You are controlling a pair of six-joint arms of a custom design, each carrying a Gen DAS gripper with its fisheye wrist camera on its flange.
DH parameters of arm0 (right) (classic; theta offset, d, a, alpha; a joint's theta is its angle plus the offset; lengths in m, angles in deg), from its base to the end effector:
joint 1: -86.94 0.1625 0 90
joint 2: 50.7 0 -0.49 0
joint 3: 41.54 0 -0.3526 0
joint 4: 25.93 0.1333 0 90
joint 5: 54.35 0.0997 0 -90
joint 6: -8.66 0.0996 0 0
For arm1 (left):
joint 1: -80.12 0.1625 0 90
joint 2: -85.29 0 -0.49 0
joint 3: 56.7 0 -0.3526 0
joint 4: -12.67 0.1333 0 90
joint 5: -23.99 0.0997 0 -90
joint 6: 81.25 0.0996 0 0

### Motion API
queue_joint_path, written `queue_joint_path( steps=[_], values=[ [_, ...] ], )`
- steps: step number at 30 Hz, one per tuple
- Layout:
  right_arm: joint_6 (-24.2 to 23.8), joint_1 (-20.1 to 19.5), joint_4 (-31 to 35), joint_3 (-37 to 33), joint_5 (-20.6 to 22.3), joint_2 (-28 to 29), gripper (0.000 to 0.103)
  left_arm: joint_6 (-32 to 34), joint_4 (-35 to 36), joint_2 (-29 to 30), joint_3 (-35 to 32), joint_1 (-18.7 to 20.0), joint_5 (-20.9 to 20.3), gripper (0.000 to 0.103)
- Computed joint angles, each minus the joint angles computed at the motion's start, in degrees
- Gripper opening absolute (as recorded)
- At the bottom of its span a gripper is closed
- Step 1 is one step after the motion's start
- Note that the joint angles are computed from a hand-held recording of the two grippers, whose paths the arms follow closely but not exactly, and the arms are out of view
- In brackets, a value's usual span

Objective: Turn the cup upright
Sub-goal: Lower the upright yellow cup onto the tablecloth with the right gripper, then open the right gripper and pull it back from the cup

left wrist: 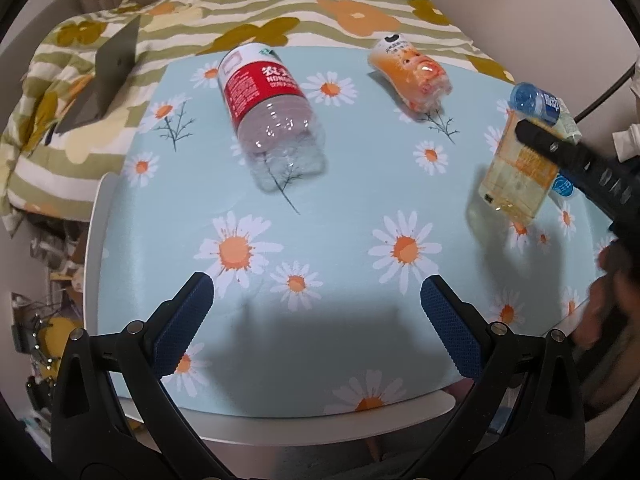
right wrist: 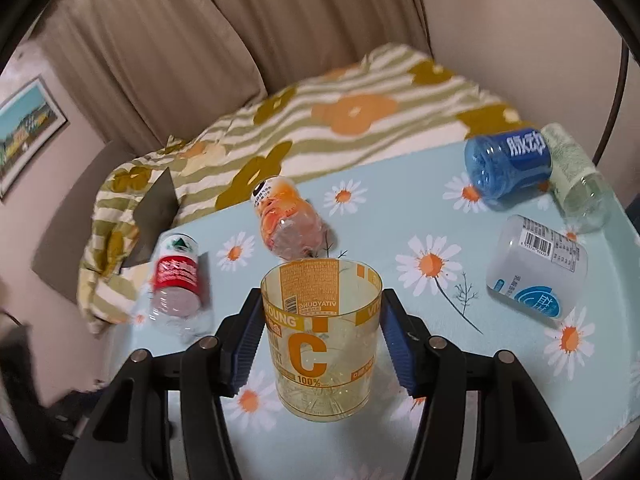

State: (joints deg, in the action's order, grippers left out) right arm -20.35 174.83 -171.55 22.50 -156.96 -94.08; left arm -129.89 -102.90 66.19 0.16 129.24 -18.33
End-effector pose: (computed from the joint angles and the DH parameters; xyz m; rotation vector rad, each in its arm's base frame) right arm 0.0812 -0.8270 0.3521 0.5322 -2.6258 0.7329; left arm -0.3835 -0.7593 0.0203 -0.0484 2.3538 -0.5534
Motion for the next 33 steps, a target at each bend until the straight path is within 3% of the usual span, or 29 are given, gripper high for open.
queue_joint_path(
  steps=[6, 11, 17, 33],
  values=[
    [-8.0, -0.5, -15.4, 7.6, -0.2, 0.4, 0.053, -0.2, -0.5, 0.1, 0.9, 0.1, -0.1, 0.103],
    [-12.5, -0.7, -22.6, 11.7, -0.1, 0.1, 0.053, 0.4, -1.9, -0.1, 2.4, 0.0, -0.1, 0.103],
    [-16.6, -0.9, -25.0, 15.8, 0.1, -1.8, 0.053, -0.3, -3.5, -0.7, 4.5, 0.1, -0.9, 0.103],
    [-20.1, -1.5, -22.9, 19.3, 0.5, -4.7, 0.055, -6.4, -4.0, -0.9, 7.5, -1.3, -1.2, 0.103]
  ],
)
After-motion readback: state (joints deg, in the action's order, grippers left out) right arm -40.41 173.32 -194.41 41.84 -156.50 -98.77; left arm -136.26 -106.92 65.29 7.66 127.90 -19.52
